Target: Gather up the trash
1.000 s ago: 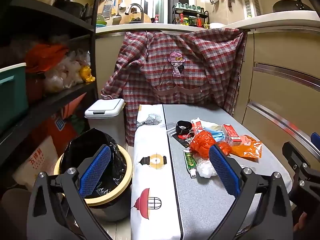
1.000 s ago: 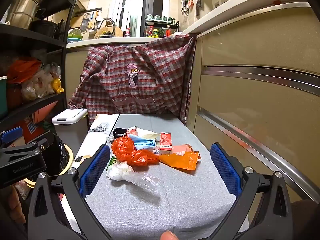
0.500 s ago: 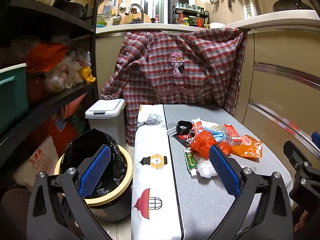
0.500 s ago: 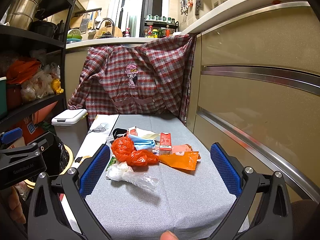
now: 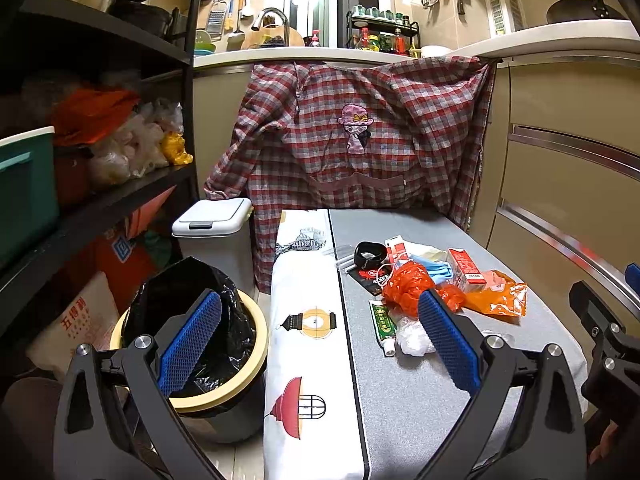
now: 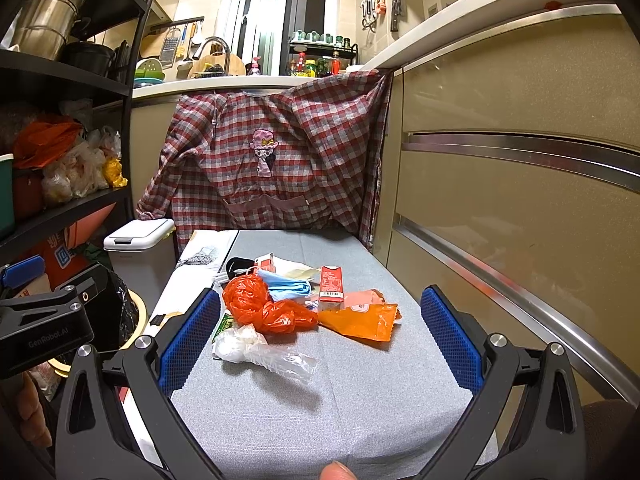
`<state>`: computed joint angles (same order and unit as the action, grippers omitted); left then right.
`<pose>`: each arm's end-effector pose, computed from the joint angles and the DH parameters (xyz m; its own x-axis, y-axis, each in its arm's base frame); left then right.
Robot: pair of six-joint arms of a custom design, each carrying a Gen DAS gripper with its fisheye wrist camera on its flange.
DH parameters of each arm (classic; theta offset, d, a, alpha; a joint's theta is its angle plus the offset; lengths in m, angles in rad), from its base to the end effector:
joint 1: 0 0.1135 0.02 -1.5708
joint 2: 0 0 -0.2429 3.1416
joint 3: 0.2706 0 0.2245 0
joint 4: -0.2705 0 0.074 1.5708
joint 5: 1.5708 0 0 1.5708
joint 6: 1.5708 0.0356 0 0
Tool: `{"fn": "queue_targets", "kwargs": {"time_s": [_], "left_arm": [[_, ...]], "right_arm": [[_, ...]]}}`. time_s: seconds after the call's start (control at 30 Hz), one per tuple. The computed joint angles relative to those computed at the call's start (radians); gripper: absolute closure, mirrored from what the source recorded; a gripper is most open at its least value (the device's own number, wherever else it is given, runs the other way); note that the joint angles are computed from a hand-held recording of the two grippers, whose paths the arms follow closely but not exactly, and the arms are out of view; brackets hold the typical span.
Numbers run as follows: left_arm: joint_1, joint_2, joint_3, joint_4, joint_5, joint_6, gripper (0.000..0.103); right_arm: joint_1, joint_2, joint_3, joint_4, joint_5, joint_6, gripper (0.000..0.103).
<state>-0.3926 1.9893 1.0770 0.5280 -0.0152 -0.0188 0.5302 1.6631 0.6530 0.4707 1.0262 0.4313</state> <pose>0.3699 -0.1526 0.1600 -0.3532 0.1259 -0.9270 0.3630 0.9317 -0.0117 0.2635 0.1192 0.1566 -0.2473 0.1061 -0.9631 0.5224 0.8517 -0.0403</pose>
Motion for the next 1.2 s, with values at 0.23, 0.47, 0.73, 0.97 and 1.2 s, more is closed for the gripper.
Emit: {"fn": "queue_targets", "kwargs": {"time_s": [0.23,0.47,0.73,0.97,1.2], "left_arm": [[-0.001,-0.001,-0.002,0.003,-0.001,0.001,0.007],[0.005,0.005,-0.004,0.012,0.005,0.003,0.007],[0.003,0.006,-0.004,0.013,0.001,0.004,0.007],[0.003,0.005,-0.005,0.013,0.003,0.005,0.007],[0.016,0.005,-0.003,0.012,0.015,0.008,0.007]], "right_arm": [[0.002,0.000,0.000,0.001,0.003,-0.002,0.005],[0.004,0.000,0.002,-0.002,0.006,-0.002,0.005],[0.003,-0.002,0.002,-0.005,0.004,-0.001,0.005],[0.004,-0.003,0.001,-0.004,0.006,-0.001,0.005],[0.004,0.002,0.002,0.002,0.006,-0.004,0.005]]}}
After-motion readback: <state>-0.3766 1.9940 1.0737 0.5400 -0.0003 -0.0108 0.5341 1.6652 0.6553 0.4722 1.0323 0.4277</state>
